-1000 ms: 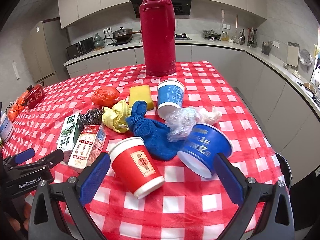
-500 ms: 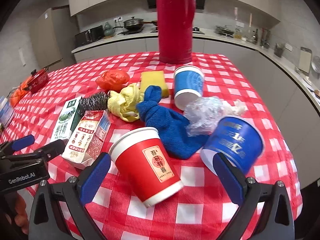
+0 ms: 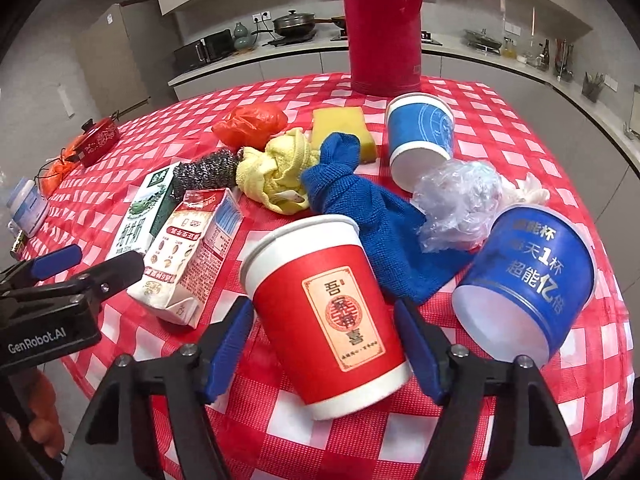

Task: Collect trash
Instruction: 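Grasp the red paper cup with the right tool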

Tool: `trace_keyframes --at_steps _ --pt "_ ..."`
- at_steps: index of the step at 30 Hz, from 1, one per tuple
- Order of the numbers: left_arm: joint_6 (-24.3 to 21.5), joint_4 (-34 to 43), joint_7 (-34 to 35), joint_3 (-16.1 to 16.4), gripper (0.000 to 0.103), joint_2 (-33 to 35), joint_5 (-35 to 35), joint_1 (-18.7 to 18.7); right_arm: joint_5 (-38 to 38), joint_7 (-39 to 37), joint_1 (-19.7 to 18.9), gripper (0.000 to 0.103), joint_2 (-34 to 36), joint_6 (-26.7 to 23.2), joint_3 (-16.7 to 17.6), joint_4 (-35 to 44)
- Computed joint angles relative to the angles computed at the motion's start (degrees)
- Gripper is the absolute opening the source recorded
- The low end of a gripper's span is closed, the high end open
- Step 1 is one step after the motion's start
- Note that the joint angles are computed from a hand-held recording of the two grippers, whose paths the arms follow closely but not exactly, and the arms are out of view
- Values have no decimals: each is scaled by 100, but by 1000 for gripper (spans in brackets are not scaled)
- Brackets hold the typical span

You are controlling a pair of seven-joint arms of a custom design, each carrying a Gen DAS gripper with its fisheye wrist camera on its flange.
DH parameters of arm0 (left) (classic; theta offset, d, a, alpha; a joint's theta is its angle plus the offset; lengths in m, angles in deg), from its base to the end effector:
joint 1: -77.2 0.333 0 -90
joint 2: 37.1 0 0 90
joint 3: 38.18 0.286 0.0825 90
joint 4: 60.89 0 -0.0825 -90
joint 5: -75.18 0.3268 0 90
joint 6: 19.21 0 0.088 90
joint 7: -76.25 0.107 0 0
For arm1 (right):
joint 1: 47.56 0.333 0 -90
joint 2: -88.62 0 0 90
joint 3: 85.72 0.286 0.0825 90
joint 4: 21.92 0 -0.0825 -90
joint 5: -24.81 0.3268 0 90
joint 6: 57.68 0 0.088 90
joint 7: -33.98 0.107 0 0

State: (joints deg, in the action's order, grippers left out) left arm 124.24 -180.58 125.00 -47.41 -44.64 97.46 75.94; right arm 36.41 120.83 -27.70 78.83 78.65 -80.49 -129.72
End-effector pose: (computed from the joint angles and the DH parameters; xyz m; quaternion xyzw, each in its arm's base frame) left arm 0.4993 -0.0987 0.5334 -0.7605 0.5712 -0.1947 0.2397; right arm 0.4533 0.2190 0.6354 -0.7845 0.5207 -0.1145 0.3168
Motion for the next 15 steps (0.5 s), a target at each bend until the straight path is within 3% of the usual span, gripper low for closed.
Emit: trace_keyframes --at_steps 7,9,15 --pt "31 72 114 -20 100 24 -69 -57 39 75 -35 65 -140 -84 -30 -37" --pt "44 83 109 -25 100 35 -44 -61 271 -61 -2 66 -116 -284 -91 7" --pt "53 20 161 -8 100 17 -84 -67 205 -33 -15 71 -60 -222 -29 5"
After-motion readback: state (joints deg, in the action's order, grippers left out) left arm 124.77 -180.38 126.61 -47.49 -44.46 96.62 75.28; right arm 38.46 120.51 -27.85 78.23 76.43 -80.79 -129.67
